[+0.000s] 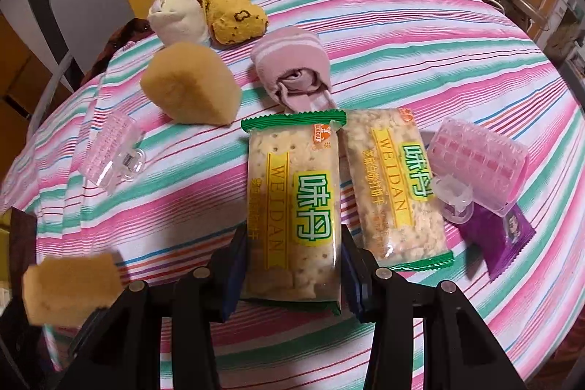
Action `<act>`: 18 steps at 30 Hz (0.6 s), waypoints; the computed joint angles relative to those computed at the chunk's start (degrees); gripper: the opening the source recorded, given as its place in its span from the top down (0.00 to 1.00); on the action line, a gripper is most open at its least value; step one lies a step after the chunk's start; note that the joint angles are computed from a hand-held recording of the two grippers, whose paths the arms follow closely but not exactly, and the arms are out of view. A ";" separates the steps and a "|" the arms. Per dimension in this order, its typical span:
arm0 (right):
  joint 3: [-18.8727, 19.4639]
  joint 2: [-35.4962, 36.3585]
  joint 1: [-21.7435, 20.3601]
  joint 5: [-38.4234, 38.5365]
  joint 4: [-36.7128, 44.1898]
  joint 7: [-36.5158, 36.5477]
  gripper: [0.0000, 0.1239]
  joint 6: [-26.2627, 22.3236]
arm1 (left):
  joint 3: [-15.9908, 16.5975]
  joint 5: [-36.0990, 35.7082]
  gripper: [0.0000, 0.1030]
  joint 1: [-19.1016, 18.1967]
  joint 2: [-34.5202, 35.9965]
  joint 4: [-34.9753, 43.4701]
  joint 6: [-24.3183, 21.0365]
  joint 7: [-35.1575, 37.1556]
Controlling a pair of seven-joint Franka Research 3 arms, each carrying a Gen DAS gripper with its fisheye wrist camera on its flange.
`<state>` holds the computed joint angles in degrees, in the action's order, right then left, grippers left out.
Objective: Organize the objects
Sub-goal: 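Carry the biscuit pack with the right tool while the left carries the sponge toward the tin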
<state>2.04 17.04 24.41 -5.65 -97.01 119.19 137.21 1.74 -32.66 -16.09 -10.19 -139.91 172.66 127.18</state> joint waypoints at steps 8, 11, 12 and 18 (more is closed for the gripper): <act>2.55 -1.81 -0.96 7.24 -3.29 -6.48 0.63 4.78 | 2.90 -4.70 0.63 -0.60 -5.04 -3.87 -2.10 -1.16; 2.94 -1.38 -0.67 8.69 -2.94 -8.84 0.63 5.27 | 4.37 -5.11 0.63 -1.25 -7.85 -6.05 -2.60 -1.54; 3.02 -1.35 -0.52 9.12 -2.76 -9.35 0.63 5.23 | 4.81 -4.96 0.63 -1.45 -8.88 -6.84 -2.73 -1.86; 3.31 0.33 0.18 11.18 -1.62 -12.95 0.63 6.21 | 8.20 -2.44 0.63 -1.69 -14.99 -11.07 -3.98 -5.02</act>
<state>5.35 17.37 24.59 5.54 -98.63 106.24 143.42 9.94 -35.10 -17.77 -25.18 -150.98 168.68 122.16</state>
